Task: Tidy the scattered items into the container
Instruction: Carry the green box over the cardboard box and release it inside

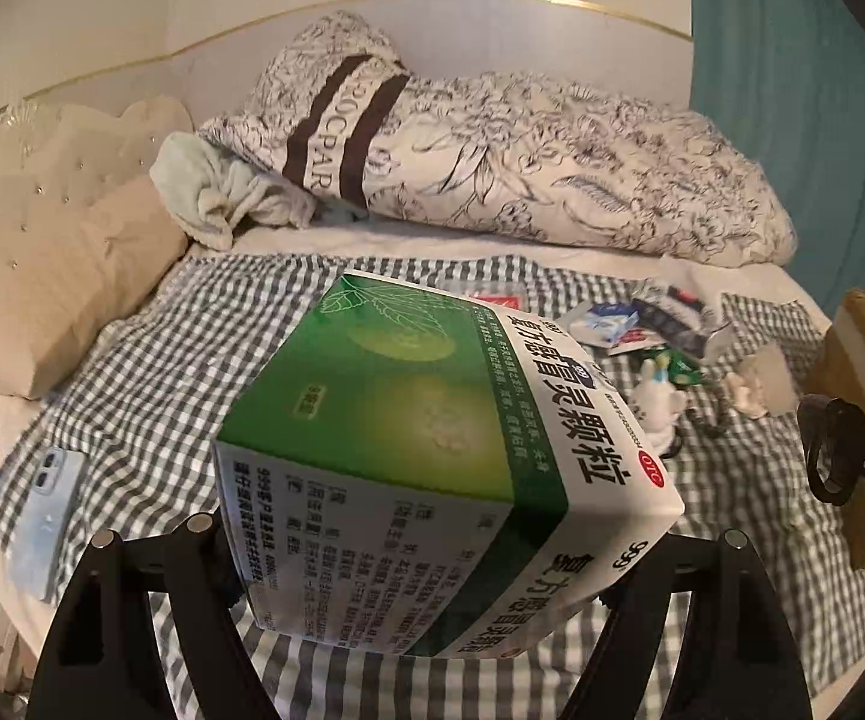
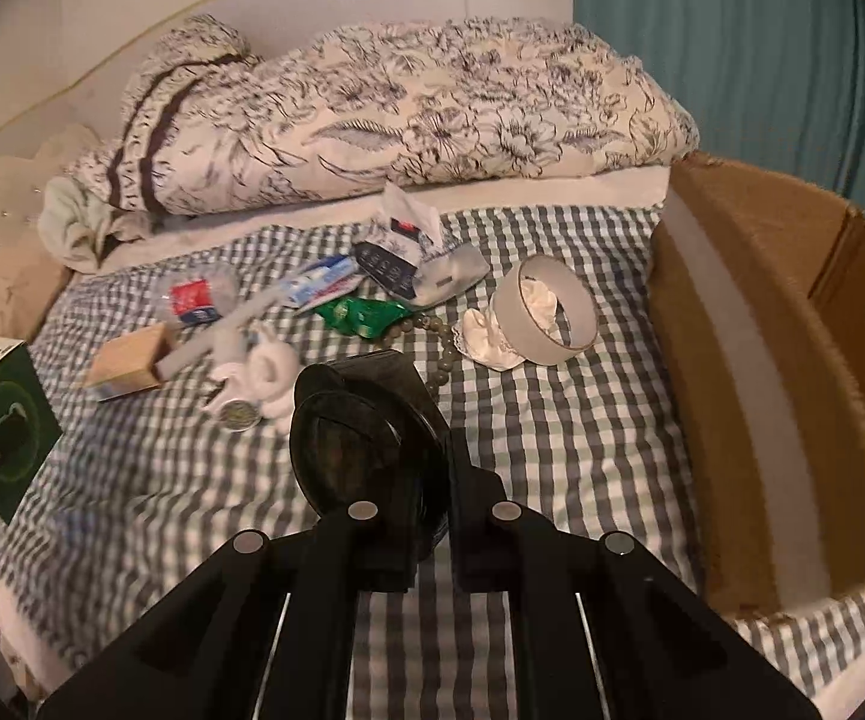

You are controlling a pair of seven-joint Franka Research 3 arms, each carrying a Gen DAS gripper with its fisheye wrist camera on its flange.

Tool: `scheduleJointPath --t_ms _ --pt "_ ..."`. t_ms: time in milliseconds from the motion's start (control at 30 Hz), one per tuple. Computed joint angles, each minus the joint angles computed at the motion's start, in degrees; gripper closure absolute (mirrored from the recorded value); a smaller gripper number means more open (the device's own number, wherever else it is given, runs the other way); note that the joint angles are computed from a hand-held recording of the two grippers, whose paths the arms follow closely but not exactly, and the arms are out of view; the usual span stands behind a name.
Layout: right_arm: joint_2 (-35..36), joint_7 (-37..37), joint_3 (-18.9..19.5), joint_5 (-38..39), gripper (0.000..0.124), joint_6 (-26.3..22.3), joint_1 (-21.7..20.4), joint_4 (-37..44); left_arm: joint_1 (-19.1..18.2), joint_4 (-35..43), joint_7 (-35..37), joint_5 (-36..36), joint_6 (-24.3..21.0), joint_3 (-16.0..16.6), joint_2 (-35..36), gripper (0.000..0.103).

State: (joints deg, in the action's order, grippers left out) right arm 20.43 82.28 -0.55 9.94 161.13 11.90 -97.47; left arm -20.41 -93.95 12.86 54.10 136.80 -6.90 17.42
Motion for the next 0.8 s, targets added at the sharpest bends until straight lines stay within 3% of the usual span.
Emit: scheduleJointPath --t_ms 233,400,633,800 --pt "-6.7 -2.5 0.7 2.4 0.117 1.7 -1.6 -5.8 -1.4 0.2 0.3 0.9 -0.9 -1.4 -1.9 0.021" --pt "-10.2 -4.4 0.7 4.6 0.117 1.7 -3.2 -7.9 -3.3 4.8 2.6 0.8 -1.5 -2.2 0.3 0.021" --pt "-12.8 -10.4 0.8 11.7 0.117 0.9 -6.3 -8.3 -7.9 18.8 10.1 -2.9 -2.6 -1.7 8.8 0.021" --pt "-13.4 -12.3 -0.4 13.5 0.117 1.1 -8.0 -7.9 -12.0 35.0 18.4 -7.9 -3.9 -1.0 19.0 0.021"
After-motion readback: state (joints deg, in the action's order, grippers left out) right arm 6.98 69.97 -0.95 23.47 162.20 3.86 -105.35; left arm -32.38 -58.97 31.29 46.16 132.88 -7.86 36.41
